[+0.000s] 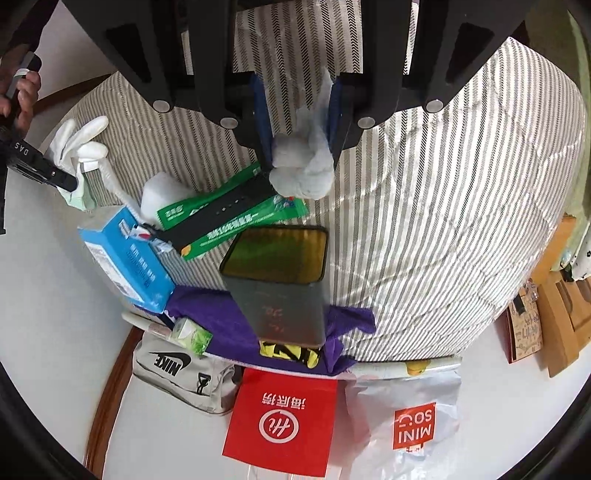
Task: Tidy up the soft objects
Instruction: 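Carry the white glove with the left tool while the right tool carries the mint-green glove to the towel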
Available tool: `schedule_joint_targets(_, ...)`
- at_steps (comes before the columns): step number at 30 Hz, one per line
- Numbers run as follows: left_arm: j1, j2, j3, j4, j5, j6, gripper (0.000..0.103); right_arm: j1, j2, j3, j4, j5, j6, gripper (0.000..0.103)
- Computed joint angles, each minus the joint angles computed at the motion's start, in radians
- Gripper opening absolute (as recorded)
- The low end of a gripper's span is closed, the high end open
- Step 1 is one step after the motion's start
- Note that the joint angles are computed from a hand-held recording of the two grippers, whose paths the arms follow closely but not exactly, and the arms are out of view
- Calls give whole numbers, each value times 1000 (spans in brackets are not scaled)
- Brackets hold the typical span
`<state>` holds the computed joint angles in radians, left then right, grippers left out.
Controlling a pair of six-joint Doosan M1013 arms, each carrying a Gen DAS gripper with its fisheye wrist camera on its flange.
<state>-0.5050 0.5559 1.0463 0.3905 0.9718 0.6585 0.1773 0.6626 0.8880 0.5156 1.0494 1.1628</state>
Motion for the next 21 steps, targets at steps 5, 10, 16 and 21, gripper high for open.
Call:
schedule_joint_targets(5,0,12,-42,0,23,23,25,-6,1,-30,41,9,-24,10)
schedule_joint_targets(10,5,27,-90,0,46,40,25,-11,12,-78,74,22,-42,10)
schedule_joint_targets(16,16,48,-150,-3,59,63,25,-13,44,-165,108,52,-54,10)
schedule_joint_targets(21,33,76,-210,-31,77,90,25,-9,106,-303,119,94,-32,10)
